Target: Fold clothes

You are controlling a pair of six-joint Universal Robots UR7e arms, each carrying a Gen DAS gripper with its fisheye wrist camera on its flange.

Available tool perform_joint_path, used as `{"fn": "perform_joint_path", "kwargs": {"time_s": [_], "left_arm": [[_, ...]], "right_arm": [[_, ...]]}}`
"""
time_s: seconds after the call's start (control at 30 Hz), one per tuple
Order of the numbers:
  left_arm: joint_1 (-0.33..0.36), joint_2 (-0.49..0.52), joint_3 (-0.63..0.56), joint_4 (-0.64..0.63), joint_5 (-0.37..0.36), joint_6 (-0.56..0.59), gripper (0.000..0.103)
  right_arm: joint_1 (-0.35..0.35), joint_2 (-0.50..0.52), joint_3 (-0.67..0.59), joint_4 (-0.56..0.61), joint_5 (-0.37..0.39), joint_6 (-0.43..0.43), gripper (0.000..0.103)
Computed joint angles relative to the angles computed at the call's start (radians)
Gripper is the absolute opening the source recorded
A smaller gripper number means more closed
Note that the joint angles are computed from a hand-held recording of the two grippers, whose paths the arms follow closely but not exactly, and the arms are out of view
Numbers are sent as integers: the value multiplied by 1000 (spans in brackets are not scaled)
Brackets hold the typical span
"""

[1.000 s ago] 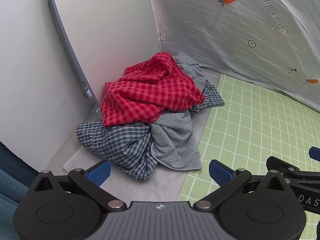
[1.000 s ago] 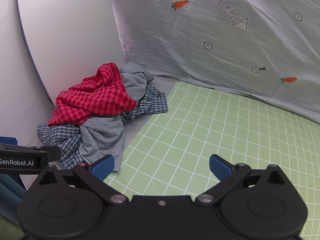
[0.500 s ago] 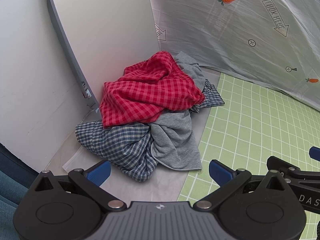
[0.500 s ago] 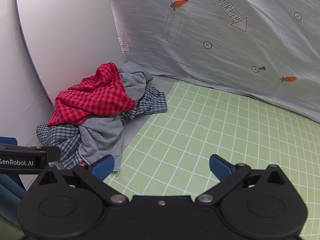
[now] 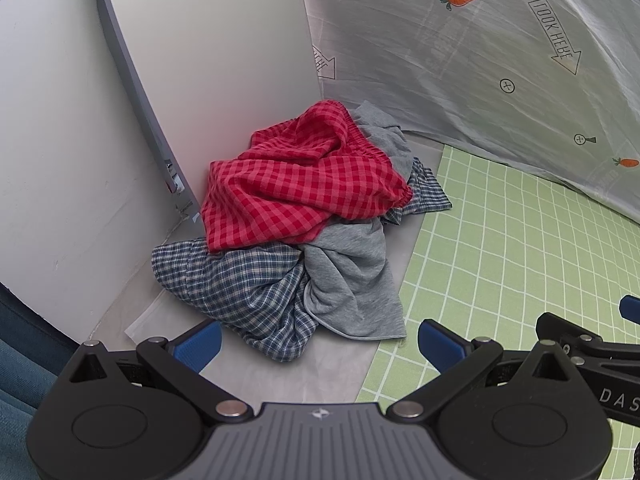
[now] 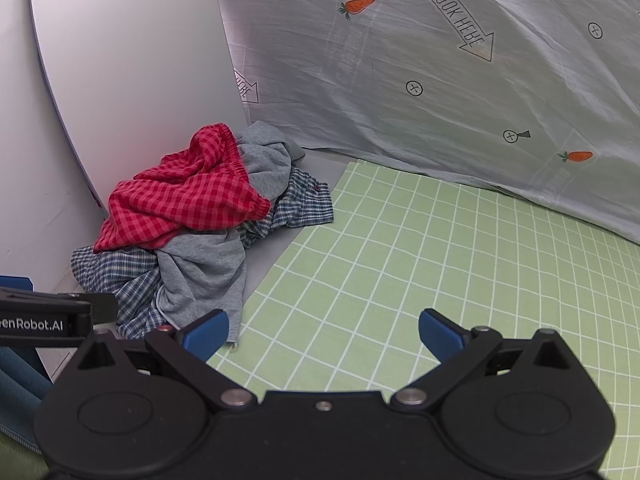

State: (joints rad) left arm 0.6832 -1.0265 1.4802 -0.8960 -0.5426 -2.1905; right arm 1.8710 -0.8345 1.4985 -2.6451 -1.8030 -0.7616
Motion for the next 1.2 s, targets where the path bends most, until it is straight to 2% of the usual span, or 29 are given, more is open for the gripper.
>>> {"fn": "perform_joint_path", "kwargs": {"time_s": [0.27, 0.5, 0.77, 0.9, 1.07, 1.1, 1.17, 1.2], "left_arm": [[8, -16, 18, -33, -13, 10, 103], [53, -64, 43, -38, -20, -15, 103], [150, -151, 74, -66, 9, -44, 102], [194, -190, 94, -92, 22, -52, 101], [234, -225, 127, -163, 15, -10, 101], [240, -229, 133, -179, 11, 2, 99], [248, -238, 147, -216, 3, 28, 98], [249, -241, 154, -232, -1, 37, 98]], "right_arm": [[2, 17, -14, 0, -19, 7, 102], [14, 104, -97, 36, -37, -14, 99], [53, 319, -326, 122, -22, -37, 78], [74, 438, -461, 163, 11, -90, 76], [92, 544, -591, 256, 52, -144, 75], [94, 557, -609, 278, 56, -145, 67], [94, 562, -609, 281, 72, -160, 35], [93, 555, -596, 274, 85, -170, 30]]}}
